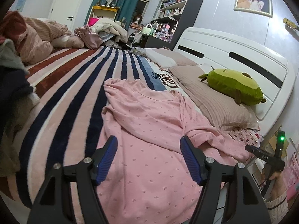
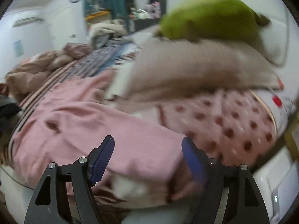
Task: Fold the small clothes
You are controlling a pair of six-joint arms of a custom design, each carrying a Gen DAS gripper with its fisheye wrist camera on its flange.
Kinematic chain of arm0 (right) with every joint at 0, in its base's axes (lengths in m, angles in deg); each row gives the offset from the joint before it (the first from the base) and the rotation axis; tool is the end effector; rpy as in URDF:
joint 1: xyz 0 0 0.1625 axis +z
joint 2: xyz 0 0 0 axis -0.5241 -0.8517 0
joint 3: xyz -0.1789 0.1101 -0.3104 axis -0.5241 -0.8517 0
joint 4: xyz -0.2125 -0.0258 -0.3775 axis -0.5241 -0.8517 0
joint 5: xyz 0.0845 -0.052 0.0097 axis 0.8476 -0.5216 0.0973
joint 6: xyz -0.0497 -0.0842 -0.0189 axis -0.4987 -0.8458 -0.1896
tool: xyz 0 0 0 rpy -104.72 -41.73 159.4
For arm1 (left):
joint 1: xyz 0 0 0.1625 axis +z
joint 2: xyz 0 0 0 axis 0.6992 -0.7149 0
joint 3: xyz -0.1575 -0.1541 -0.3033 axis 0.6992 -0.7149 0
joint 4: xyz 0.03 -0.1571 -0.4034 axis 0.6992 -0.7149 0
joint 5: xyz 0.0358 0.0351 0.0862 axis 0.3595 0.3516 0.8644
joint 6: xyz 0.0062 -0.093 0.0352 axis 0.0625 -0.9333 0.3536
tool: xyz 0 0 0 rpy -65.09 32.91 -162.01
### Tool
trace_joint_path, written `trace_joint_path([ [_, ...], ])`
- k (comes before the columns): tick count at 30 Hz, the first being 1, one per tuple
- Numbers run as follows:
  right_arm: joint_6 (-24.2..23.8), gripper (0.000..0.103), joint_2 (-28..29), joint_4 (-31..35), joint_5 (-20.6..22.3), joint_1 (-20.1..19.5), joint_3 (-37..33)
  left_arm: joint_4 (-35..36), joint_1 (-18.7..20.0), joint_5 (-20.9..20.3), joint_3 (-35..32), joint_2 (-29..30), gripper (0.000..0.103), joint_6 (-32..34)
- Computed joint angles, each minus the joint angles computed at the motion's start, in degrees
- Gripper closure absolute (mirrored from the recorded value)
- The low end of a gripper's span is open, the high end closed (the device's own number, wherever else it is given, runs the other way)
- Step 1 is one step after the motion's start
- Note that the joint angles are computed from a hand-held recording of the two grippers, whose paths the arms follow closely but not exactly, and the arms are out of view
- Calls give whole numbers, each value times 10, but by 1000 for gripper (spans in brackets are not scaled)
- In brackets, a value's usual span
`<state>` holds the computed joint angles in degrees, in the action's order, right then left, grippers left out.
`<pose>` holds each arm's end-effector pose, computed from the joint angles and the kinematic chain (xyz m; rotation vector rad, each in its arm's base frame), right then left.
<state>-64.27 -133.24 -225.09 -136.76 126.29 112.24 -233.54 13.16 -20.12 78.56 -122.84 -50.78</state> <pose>0.1151 -0.4854 0.2827 0.1142 -2.1775 1.1267 -0.1817 -0.6126 0.2754 0.7151 2.5896 -1.0311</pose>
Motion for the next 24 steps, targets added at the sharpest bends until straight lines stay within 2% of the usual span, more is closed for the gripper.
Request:
trace_joint_path([
  [4, 22, 33, -6, 27, 31, -28, 6, 1, -9, 2, 0, 5, 37, 1],
  [6, 6, 41, -3, 20, 59, -33, 11, 4, -13, 7, 1, 5, 37, 3],
  [9, -47, 65, 30, -16, 41, -21, 1, 5, -17, 18, 2, 5, 37, 3],
  [11, -74, 95, 48, -42, 34, -15, -3, 6, -18, 20, 3, 4, 37, -1],
  [15, -61, 98, 47, -44, 58, -10, -10, 9, -19, 27, 6, 1, 37, -4],
  [18, -70, 100, 52, -67, 86, 4, -18, 3, -19, 28, 10, -4, 37, -4],
  [21, -72, 100, 55, -57, 118, 30, -33, -8, -17, 26, 16, -11, 37, -4],
  [24, -103, 100, 86, -44, 132, 68, -65, -19, -15, 28, 22, -20, 37, -1],
])
